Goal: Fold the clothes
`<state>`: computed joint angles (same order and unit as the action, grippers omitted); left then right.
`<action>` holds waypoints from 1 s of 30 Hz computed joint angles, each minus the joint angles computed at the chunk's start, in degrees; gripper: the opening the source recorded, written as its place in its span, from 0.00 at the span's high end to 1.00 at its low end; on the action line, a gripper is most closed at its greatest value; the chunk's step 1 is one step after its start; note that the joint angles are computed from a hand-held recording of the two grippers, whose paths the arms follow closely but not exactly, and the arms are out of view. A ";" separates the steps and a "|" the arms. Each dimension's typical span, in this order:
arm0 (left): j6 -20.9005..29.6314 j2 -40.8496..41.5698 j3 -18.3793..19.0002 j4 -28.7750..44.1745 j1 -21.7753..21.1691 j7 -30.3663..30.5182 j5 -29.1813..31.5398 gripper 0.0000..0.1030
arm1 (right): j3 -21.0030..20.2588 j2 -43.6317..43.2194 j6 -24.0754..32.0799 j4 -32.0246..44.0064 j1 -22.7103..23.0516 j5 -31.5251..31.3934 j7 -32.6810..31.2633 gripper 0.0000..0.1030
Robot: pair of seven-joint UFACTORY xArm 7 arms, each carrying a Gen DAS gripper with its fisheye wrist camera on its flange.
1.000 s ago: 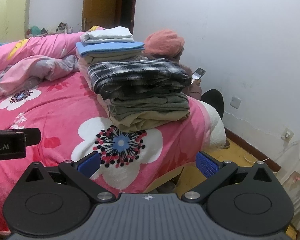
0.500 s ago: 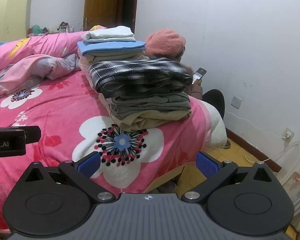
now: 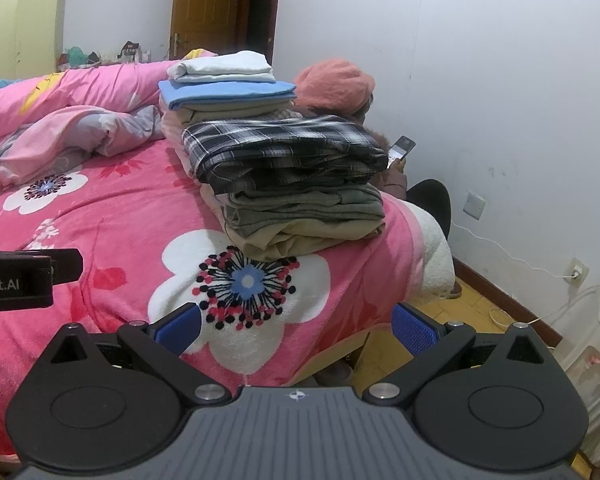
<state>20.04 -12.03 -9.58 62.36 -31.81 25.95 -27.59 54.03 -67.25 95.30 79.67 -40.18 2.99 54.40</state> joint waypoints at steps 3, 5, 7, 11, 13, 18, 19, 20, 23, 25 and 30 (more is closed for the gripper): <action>0.01 0.00 -0.04 -0.02 0.05 -0.16 0.15 0.00 | -0.03 -0.06 -0.01 -0.03 -0.04 0.10 -0.06 0.00; 0.05 -0.04 -0.04 -0.04 0.08 -0.26 0.25 0.00 | -0.02 -0.01 -0.13 -0.10 -0.07 0.13 -0.17 0.00; 0.06 -0.06 -0.02 -0.06 0.08 -0.33 0.30 0.00 | 0.00 0.02 -0.17 -0.10 -0.08 0.18 -0.20 0.00; -0.03 -0.14 -0.07 -0.16 0.07 -0.49 0.54 0.00 | -0.03 -0.03 -0.18 -0.21 0.03 0.22 -0.20 0.00; -0.01 -0.13 -0.06 -0.15 0.04 -0.52 0.61 0.00 | -0.06 -0.06 -0.17 -0.26 0.09 0.23 -0.16 0.00; -0.05 -0.03 0.03 -0.12 0.01 -0.31 0.50 0.00 | 0.00 -0.09 -0.24 -0.31 0.16 0.35 0.03 0.00; -0.08 -0.06 0.03 -0.18 0.01 -0.28 0.49 0.00 | 0.02 -0.06 -0.30 -0.34 0.17 0.36 0.01 0.00; -0.10 -0.11 0.04 -0.23 0.00 -0.23 0.47 0.00 | 0.05 -0.04 -0.35 -0.37 0.19 0.37 0.00 0.00; -0.14 -0.17 0.03 -0.30 0.01 -0.26 0.53 0.00 | 0.15 0.10 -0.41 -0.37 0.24 0.38 -0.12 0.00; -0.19 -0.16 -0.06 -0.29 0.07 -0.51 0.74 0.00 | 0.19 0.13 -0.38 -0.35 0.25 0.38 -0.10 0.00; -0.25 -0.15 -0.12 -0.33 0.05 -0.86 1.05 0.00 | 0.24 0.13 -0.28 -0.28 0.22 0.40 -0.04 0.00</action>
<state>19.79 -12.19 -9.70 62.03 -31.76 25.09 -26.55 54.28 -67.12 95.01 79.40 -39.96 3.39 54.36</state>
